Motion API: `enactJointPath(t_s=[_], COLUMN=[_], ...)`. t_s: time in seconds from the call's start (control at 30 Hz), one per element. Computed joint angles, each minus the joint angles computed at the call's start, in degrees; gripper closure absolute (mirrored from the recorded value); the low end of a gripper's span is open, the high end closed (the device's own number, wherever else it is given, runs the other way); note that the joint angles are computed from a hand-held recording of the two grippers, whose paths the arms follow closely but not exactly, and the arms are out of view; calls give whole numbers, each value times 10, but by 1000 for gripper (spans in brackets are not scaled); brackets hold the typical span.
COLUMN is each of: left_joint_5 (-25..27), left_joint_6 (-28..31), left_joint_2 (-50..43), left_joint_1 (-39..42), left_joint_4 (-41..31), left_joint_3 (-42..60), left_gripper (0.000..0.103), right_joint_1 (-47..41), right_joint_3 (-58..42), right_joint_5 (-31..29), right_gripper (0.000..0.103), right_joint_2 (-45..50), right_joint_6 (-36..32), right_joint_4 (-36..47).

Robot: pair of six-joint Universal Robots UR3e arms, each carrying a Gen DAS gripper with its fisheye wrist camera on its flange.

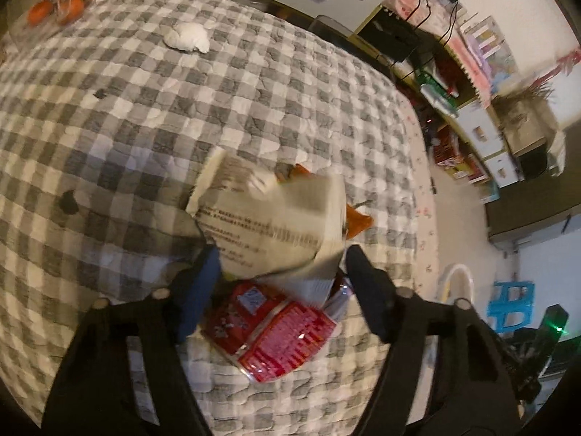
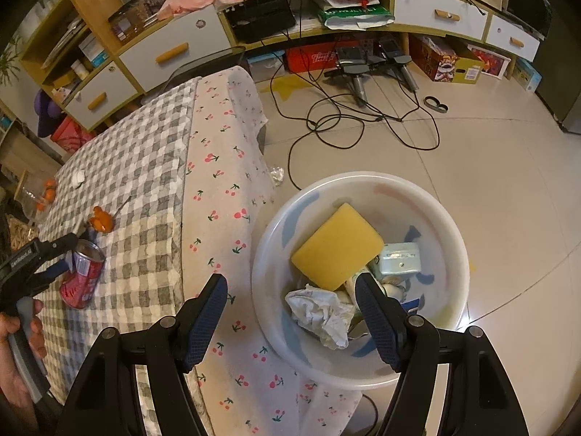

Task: Collect trash
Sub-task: 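Grasp the folded white paper beside the red can with the left tool, then hold the white paper up with the left tool while the right tool grasps the red can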

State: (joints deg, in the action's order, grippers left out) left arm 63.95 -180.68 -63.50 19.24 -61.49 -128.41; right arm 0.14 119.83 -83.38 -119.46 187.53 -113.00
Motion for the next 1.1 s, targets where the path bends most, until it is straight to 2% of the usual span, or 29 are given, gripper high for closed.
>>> enactJointPath(t_s=[0.1,0.17,0.3,0.4,0.43,0.6,0.77,0.93,1.03,1.1], left_joint_5=[-18,-31,-12,-12,-15,-32,-44,-54,-61,-63], left_joint_6=[16,33,25,33,40,98,182,302,395,479], left_joint_2=[22,42,33,41,47,109,175,249,292,319], left_joint_1=[12,23,-5,-2,3,54,124,230,314,390], left_joint_4=[-14,-29,-14,-27,-36,-110,-211,-342,-444,-532], left_joint_3=[-8,-12,5,11,12,14,25,43,60,79], left_gripper=[46,61,77,79,89,96,96,96,96,96], right_joint_1=[-1,1,1,6,11,55,125,208,254,281], right_joint_3=[0,0,-2,-3,-5,-24,-59,-107,-140,-167], right_joint_5=[1,-1,-3,-5,-7,-17,-31,-49,-56,-59], right_gripper=[29,29,29,29,29,29,29,29,29,29], right_joint_2=[-5,-3,-5,-4,-1,36,99,178,226,258], right_joint_6=[-2,-1,0,2,5,36,81,130,155,168], right_joint_4=[3,2,8,6,3,-21,-57,-92,-110,-117])
